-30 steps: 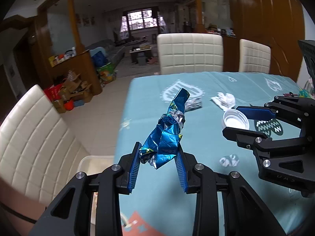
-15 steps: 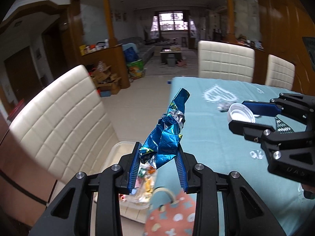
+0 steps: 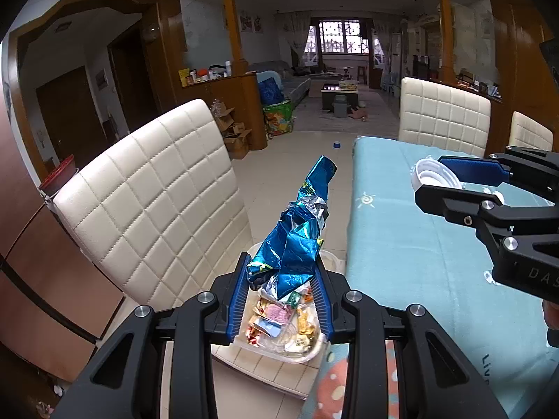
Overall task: Collect trash
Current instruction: 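Carry the bottle cap and the blue wrapper over the clear bin, then open the left tool to drop the blue wrapper while the right tool releases the cap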
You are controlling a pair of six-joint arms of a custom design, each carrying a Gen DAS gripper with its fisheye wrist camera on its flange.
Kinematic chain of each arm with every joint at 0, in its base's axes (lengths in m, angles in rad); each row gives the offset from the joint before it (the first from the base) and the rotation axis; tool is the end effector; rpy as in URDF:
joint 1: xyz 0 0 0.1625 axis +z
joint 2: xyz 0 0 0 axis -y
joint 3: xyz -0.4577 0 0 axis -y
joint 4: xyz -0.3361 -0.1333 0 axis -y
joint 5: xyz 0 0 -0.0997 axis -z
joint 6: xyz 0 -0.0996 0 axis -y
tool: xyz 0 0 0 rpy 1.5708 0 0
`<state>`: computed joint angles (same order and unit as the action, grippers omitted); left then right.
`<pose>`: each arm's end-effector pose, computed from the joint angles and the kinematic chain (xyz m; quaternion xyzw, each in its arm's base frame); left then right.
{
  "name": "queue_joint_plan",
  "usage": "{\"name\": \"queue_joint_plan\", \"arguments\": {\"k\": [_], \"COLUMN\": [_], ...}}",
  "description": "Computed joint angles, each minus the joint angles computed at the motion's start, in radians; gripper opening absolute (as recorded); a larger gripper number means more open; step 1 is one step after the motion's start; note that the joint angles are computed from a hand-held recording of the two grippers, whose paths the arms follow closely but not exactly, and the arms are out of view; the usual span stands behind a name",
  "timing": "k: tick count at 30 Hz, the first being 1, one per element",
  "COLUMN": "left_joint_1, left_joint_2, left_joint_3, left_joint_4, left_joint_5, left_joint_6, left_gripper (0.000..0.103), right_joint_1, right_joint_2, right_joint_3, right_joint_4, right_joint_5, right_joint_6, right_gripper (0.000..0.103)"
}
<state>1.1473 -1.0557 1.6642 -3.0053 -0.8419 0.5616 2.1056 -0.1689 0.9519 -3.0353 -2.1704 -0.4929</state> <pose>-0.0742 -0.6504 0.3916 0.2786 0.8217 -0.3516 0.3516 0.4836 -0.6650 0.0013 0.3567 -0.8327 0.3251 0.2716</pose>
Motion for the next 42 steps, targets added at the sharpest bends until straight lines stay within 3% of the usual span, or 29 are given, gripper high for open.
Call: {"name": "queue_joint_plan", "arguments": {"k": [14, 16, 17, 18, 42], "left_joint_1": [0.035, 0.040, 0.042, 0.044, 0.069], "left_joint_2": [0.031, 0.034, 0.039, 0.043, 0.075], "left_joint_3": [-0.110, -0.126, -0.131, -0.133, -0.191], "left_joint_4": [0.068, 0.103, 0.096, 0.076, 0.073], "left_joint_5": [-0.045, -0.051, -0.048, -0.045, 0.043], "left_joint_6": [-0.006, -0.030, -0.035, -0.033, -0.092], "left_gripper": [0.037, 0.059, 0.075, 0.079, 0.079], "right_joint_1": [-0.011, -0.016, -0.019, -0.021, -0.043], "right_joint_2": [0.111, 0.119, 0.121, 0.125, 0.218], "right_joint_3": [-0.255, -0.274, -0.278, -0.288, -0.495], "right_joint_4": [0.145, 0.160, 0.165, 0.174, 0.359], "right_joint_5": [0.052, 0.055, 0.056, 0.055, 0.101], "right_joint_6": [-0.021, -0.017, -0.015, -0.015, -0.013], "right_gripper": [0.042, 0.042, 0.042, 0.042, 0.043]}}
